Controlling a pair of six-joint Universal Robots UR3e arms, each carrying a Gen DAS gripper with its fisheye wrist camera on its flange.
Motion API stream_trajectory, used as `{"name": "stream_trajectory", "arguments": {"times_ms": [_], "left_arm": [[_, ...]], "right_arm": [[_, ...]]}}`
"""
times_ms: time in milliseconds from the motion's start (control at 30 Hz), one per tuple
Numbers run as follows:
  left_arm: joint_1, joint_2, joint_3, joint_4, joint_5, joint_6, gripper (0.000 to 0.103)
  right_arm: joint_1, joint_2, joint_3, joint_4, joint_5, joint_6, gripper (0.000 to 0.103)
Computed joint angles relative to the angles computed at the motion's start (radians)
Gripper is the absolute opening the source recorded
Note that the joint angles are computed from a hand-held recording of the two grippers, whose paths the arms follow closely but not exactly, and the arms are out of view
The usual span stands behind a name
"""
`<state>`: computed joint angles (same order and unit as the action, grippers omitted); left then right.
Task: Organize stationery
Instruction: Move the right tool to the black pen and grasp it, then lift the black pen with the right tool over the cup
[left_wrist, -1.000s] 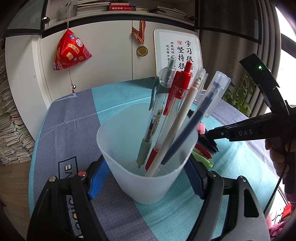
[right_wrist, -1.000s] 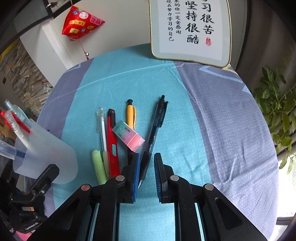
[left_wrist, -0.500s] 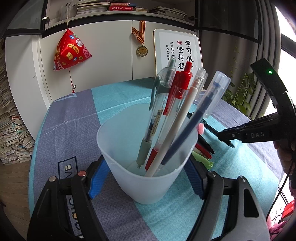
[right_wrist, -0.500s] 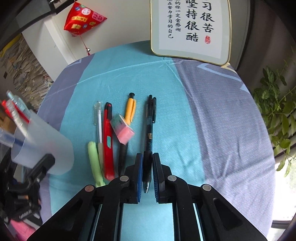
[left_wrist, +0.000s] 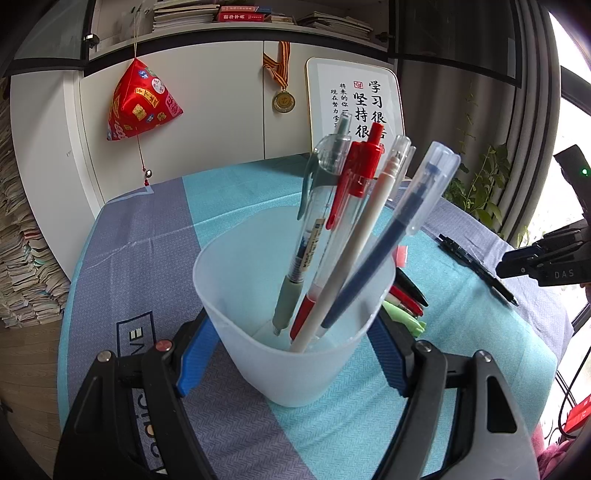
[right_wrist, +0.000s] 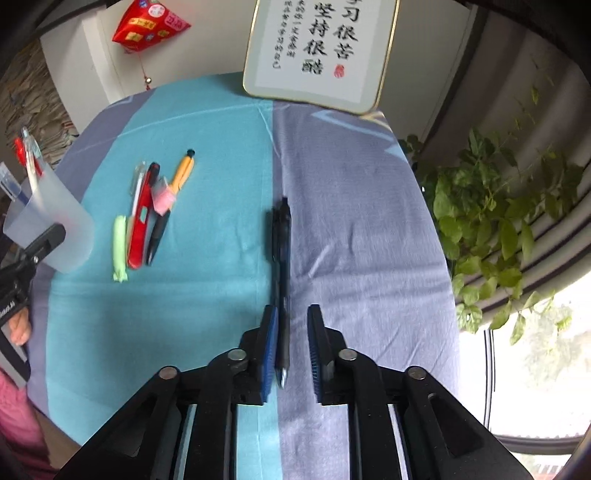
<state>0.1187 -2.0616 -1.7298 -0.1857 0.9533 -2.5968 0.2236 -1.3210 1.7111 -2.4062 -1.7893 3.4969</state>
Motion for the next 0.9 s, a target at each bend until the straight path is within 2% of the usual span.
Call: {"name": "stream_trajectory", "arguments": {"times_ms": [33, 67, 267, 600, 700, 733, 767, 900], "left_arm": [[-0.001, 0.001, -0.002, 0.001, 0.001, 0.0, 0.075], [-0.001, 0.001, -0.003, 0.002, 0.0, 0.0, 0.075], [-0.001, 0.001, -0.003, 0.002, 0.001, 0.0, 0.075], [0.0, 0.0, -0.002, 0.002, 0.0, 0.001, 0.075], [-0.001, 0.001, -0.003, 0.002, 0.001, 0.0, 0.075], [-0.001, 0.001, -0.003, 0.002, 0.001, 0.0, 0.075], [0.0, 0.0, -0.002, 0.001, 0.0, 0.0, 0.075], [0.0, 0.002, -0.005, 0.0, -0.001, -0.001, 0.076]], "right_arm": [[-0.002, 0.016, -0.017, -0.013, 0.007, -0.021, 0.032], [-0.002, 0.046, -0.051, -0.022, 0.006, -0.039, 0.039], [-0.019, 0.165, -0.21, 0.027, -0.011, -0.09, 0.039], [-0.07, 0.258, -0.304, 0.078, 0.036, -0.084, 0.039], [-0.083, 0.256, -0.288, 0.049, 0.065, -0.081, 0.032], [-0.087, 0.257, -0.288, 0.043, 0.081, -0.087, 0.021], [-0.083, 0.265, -0.303, 0.05, 0.08, -0.091, 0.016], [-0.074, 0.255, -0.314, 0.047, 0.078, -0.062, 0.016]]}}
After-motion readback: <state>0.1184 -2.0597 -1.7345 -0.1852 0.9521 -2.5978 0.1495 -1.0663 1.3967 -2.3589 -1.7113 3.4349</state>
